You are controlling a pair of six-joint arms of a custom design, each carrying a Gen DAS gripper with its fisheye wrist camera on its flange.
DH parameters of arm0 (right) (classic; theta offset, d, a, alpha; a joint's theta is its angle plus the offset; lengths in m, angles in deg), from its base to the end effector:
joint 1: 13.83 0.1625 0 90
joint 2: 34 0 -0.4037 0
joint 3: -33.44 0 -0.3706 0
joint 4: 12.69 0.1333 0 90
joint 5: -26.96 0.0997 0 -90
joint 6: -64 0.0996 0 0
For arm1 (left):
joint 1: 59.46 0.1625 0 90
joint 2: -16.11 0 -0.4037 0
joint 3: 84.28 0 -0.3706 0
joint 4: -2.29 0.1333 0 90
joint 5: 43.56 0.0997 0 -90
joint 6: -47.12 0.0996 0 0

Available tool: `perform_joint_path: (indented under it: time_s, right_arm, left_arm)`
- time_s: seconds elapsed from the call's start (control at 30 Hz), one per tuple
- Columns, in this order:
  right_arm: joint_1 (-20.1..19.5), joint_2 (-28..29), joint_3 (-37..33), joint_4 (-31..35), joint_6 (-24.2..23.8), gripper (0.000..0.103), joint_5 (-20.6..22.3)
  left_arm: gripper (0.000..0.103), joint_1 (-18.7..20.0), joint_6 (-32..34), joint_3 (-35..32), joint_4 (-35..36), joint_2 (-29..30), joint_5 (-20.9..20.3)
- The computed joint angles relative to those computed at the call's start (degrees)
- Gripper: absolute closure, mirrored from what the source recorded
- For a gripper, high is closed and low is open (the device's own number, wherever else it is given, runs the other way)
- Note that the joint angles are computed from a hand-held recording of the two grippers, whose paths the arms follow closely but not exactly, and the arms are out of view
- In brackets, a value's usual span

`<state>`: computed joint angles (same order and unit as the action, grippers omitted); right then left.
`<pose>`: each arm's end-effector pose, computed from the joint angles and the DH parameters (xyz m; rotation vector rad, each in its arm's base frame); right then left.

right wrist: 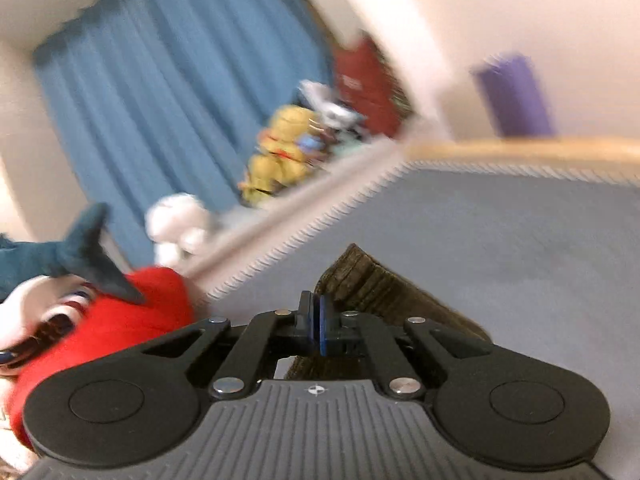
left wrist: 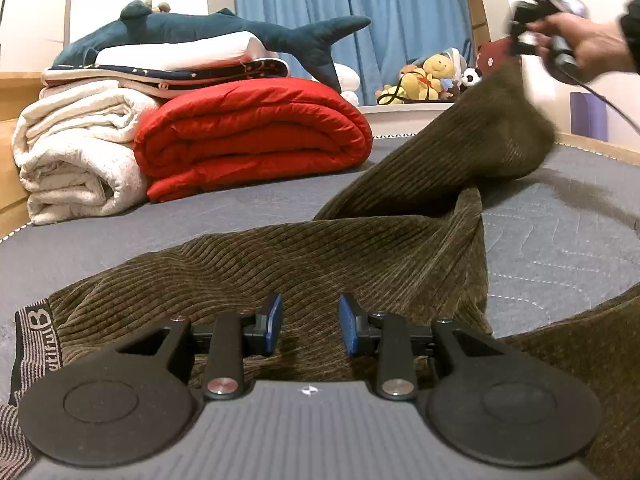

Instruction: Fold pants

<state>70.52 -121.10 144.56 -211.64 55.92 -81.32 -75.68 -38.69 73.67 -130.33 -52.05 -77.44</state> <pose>0.0561 -0.4697 0.5058 -0.2571 -2.0462 1.8147 -0.2318 -0.1575 0.0558 0.8695 2.0183 -1.2326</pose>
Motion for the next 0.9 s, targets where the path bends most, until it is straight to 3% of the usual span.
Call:
perform_joint_path:
  time_s: [0.03, 0.07, 0.13, 0.17, 0.23, 0.3, 0.37, 0.47, 0.57, 0.63, 0.67, 0.73, 0.8, 0.9]
  right_arm:
    - [-0.2, 1.1, -2.7, 4.0, -1.5, 0.096, 3.8]
    - [0.0, 2.2, -5.6, 9.4, -2.9, 0.088, 5.2]
    - [1.0, 3.6, -7.7, 12.9, -4.7, 0.075, 3.8]
    - [0.8, 3.5, -6.5, 11.1, -5.4, 0.070, 4.2]
    - [-1.4, 1.5, -2.4, 9.0, -7.6, 0.070, 8.0]
    - [-4.1, -1.4, 4.1, 3.9, -7.9, 0.070, 8.4]
    - [-7.8, -4.0, 9.6, 2.6, -3.8, 0.069, 8.0]
    - [-14.0, -6.4, 14.3, 8.0, 1.3, 0.068, 8.8]
    - [-18.5, -5.3, 14.7, 12.4, 3.6, 0.067, 14.7]
    - [-19.8, -2.8, 13.4, 11.8, 6.2, 0.054, 17.3]
    - [-19.5, -0.9, 12.8, 9.7, 7.6, 0.050, 16.2]
    - [-19.0, 1.7, 11.4, 7.4, 8.4, 0.051, 16.1]
    - [-17.6, 2.5, 10.8, 7.0, 5.9, 0.093, 14.2]
    - [-15.6, 2.7, 11.5, 2.1, 4.4, 0.096, 12.6]
  left_arm:
    - [0.068, 0.0, 0.0, 0.1, -0.1, -0.1, 0.0]
    - [0.068, 0.0, -0.3, 0.1, 0.1, -0.2, 0.0]
    - [0.068, -0.3, -0.7, 0.0, 0.5, -0.1, 0.0]
    - [0.068, -0.4, -0.8, 0.0, 0.8, -0.2, 0.0]
    - [0.068, -0.4, -0.8, -0.2, 1.3, -0.3, 0.0]
    - [0.068, -0.5, -0.8, -0.3, 1.7, -0.1, 0.1]
    - [0.068, -0.6, -1.1, -0.5, 2.1, 0.2, 0.1]
    - [0.068, -1.0, -1.6, -0.6, 2.4, 0.5, 0.1]
    - [0.068, -1.1, -1.9, -0.5, 2.4, 0.4, 0.1]
    - [0.068, -1.3, -2.4, -0.4, 2.8, 0.2, 0.2]
    - [0.068, -1.4, -2.4, -0.3, 2.8, 0.3, 0.2]
    - [0.068, -1.7, -3.0, -0.3, 3.1, 0.2, 0.2]
    - [0.068, -1.8, -3.3, -0.2, 3.3, 0.2, 0.3]
    - [0.068, -2.0, -3.7, -0.2, 3.5, 0.3, 0.2]
